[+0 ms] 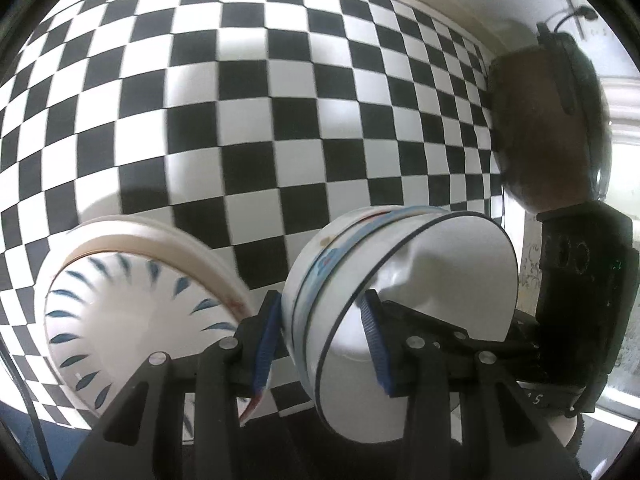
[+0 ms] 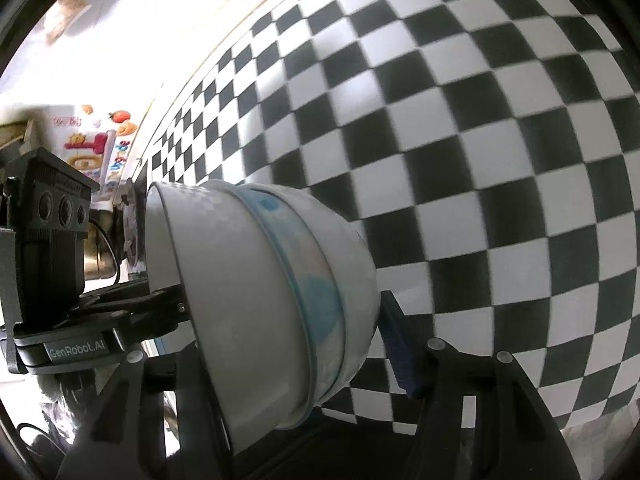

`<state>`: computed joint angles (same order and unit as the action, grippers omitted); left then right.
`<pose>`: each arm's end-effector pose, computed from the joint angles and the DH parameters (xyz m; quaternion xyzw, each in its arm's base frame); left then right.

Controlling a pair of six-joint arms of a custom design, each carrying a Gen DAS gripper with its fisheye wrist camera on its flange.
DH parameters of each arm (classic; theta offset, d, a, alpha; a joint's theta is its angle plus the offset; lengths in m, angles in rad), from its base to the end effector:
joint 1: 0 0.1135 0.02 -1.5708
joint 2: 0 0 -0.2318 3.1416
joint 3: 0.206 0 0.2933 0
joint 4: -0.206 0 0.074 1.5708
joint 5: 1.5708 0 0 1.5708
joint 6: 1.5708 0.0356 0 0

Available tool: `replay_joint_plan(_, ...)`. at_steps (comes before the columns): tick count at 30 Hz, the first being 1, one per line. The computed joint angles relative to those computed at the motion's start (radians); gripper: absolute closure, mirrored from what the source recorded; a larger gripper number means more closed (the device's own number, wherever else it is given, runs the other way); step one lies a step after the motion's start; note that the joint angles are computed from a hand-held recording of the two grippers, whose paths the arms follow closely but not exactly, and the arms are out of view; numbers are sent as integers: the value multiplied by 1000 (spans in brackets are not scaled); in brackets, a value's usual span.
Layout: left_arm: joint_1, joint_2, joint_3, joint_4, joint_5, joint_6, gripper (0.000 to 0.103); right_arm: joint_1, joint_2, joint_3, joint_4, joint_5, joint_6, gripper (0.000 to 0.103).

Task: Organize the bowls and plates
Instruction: 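Lift the bowl stack off the cloth with the left gripper, then carry the bowl stack over the blue-leaf plate stack with the left gripper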

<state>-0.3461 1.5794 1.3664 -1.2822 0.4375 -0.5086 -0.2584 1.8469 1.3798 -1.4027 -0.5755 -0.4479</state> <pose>0.2990 -0.1239 0.2373 0.0710 -0.9729 0.2126 0.0563 0.3298 -0.0671 0.1615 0.0476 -0.9479 -0.3127 0.0369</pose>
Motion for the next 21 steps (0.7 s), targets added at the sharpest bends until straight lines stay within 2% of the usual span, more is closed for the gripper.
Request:
replay_joint_plan(10,112,-233,-113,-107,-36,30,67,156,-111,-67,5,-47,40,43)
replay_joint_plan(21,326,-438,-267,-213,-61,120,67,369,-170,-156,76,-96,132,43)
